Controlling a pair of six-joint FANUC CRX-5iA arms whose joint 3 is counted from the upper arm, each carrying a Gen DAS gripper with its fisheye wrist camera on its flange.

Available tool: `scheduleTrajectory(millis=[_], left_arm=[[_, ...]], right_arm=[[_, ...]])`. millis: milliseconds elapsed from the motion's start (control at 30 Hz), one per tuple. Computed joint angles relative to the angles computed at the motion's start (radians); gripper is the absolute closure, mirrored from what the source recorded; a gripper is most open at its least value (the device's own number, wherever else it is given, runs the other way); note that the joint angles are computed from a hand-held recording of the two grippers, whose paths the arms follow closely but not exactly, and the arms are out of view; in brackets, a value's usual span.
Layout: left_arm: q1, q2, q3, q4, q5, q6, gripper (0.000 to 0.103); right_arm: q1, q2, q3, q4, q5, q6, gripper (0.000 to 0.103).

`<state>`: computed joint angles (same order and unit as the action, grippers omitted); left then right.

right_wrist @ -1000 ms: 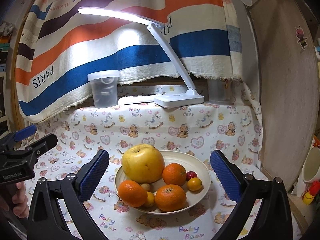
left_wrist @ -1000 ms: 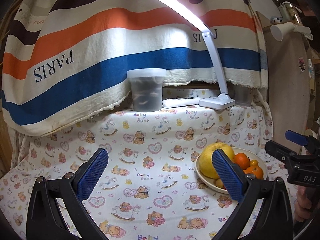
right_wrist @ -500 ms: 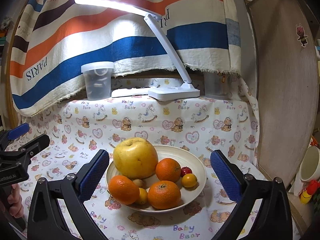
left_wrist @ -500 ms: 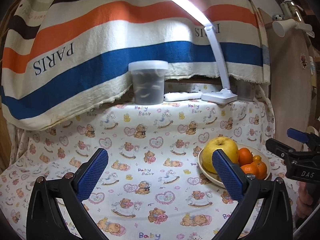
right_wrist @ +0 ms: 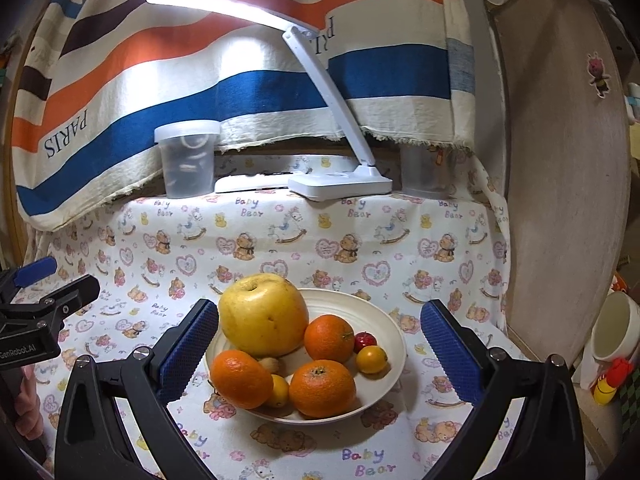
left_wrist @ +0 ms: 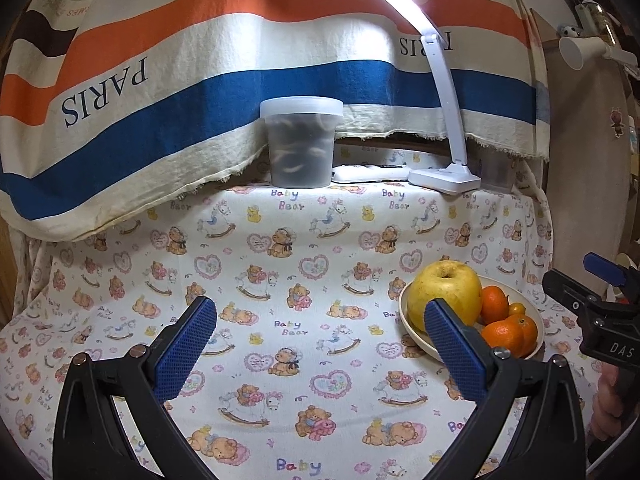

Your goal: Organize fruits

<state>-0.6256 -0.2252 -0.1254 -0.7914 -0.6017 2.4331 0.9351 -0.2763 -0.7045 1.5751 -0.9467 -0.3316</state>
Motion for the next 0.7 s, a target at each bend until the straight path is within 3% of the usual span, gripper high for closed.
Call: scheduleTrajectory(millis=[167, 700], left_arm=[[-0.026, 0.003, 0.008, -0.049, -0.026, 0.036, 0.0], [-0.029, 0.001, 0.009, -0.049, -0.036, 0.03, 0.0]], right_arm=[[0.001, 0.001, 0.001, -0.003, -0.002, 0.002, 0.001], [0.001, 0.004, 0.003, -0.002, 0.0, 0.003, 0.001]])
